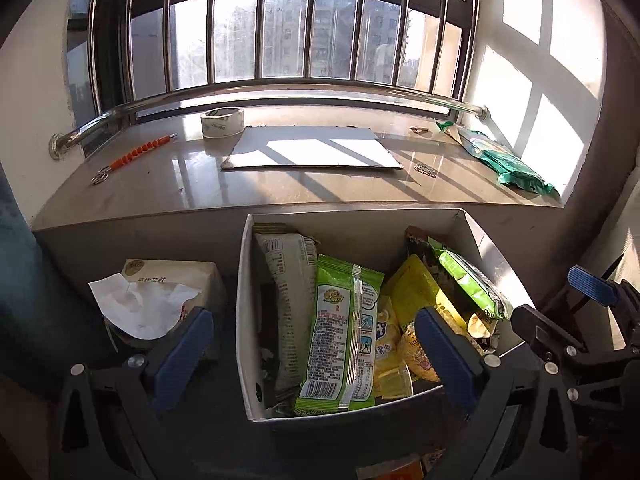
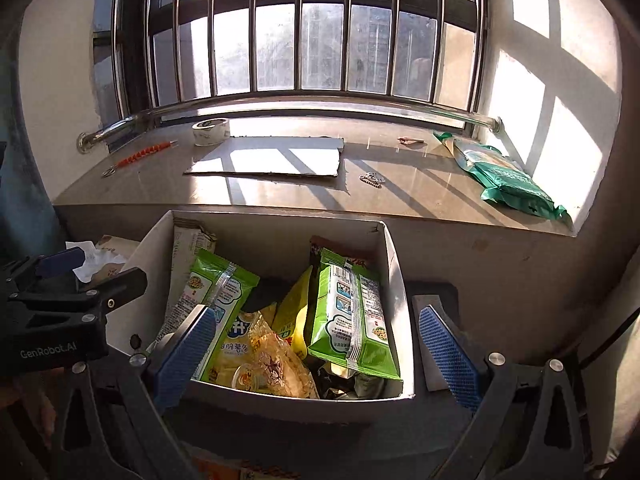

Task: Organize snacks
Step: 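Lower both green bags into the white box and open both tools, then grasp the purple cartoon cake with right tool while left grasps jelly cup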

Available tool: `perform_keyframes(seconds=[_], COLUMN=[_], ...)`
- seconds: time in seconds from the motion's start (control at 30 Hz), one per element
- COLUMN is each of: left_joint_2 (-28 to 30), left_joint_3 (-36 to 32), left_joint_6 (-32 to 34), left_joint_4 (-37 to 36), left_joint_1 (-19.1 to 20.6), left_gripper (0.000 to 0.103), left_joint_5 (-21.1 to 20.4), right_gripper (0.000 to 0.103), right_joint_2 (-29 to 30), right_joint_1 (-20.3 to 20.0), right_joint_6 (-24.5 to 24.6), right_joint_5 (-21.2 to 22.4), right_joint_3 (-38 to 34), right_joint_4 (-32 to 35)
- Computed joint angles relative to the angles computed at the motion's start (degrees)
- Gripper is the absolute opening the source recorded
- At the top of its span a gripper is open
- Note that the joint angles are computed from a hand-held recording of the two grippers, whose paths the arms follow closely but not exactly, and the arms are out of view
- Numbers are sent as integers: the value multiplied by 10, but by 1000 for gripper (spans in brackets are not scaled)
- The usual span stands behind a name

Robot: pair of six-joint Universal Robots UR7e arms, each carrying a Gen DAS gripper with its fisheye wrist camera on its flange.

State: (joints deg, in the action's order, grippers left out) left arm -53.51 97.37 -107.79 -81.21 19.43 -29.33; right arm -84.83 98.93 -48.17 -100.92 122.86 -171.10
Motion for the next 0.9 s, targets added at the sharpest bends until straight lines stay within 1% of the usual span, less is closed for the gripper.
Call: perform_keyframes(seconds=[0.03,0.13,0.2,0.27,0.3,0.37,0.47,0.53,0.6,0.67,0.77,0.83,0.9], left_joint_2=[3,21,28,44,52,63,75,83,82,87,106,109,109], left_joint_3=[-3,-27,-33,-53,-61,-66,-66,-62,-43,-27,-24,-7,15], left_joint_6=[-12,-68,-87,-130,-147,-153,-154,-151,-145,-138,-140,-144,-135], left_joint_4=[15,98,119,160,177,181,172,161,117,87,72,33,-21], left_joint_1=[-8,-34,-50,-66,-74,-90,-117,-133,-149,-166,-185,-198,-208], left_gripper=[103,103,103,103,103,103,103,103,103,103,103,103,103], left_joint_5=[-3,-13,-24,-52,-63,-78,-92,-100,-108,-115,-139,-144,-147], right_gripper=[103,103,103,103,103,103,103,103,103,103,103,103,103], right_joint_2=[-7,-33,-59,-85,-103,-138,-198,-242,-279,-317,-369,-400,-418], right_joint_1=[-2,-9,-20,-31,-39,-55,-89,-120,-152,-194,-260,-307,-346], right_joint_6=[-1,-12,-21,-31,-41,-60,-93,-120,-142,-178,-235,-264,-285], right_joint_5=[4,15,35,50,65,87,121,149,168,190,215,232,240], right_joint_3=[6,24,38,54,63,79,102,116,126,135,152,162,167], right_joint_4=[1,7,25,35,47,71,119,160,202,259,322,367,403])
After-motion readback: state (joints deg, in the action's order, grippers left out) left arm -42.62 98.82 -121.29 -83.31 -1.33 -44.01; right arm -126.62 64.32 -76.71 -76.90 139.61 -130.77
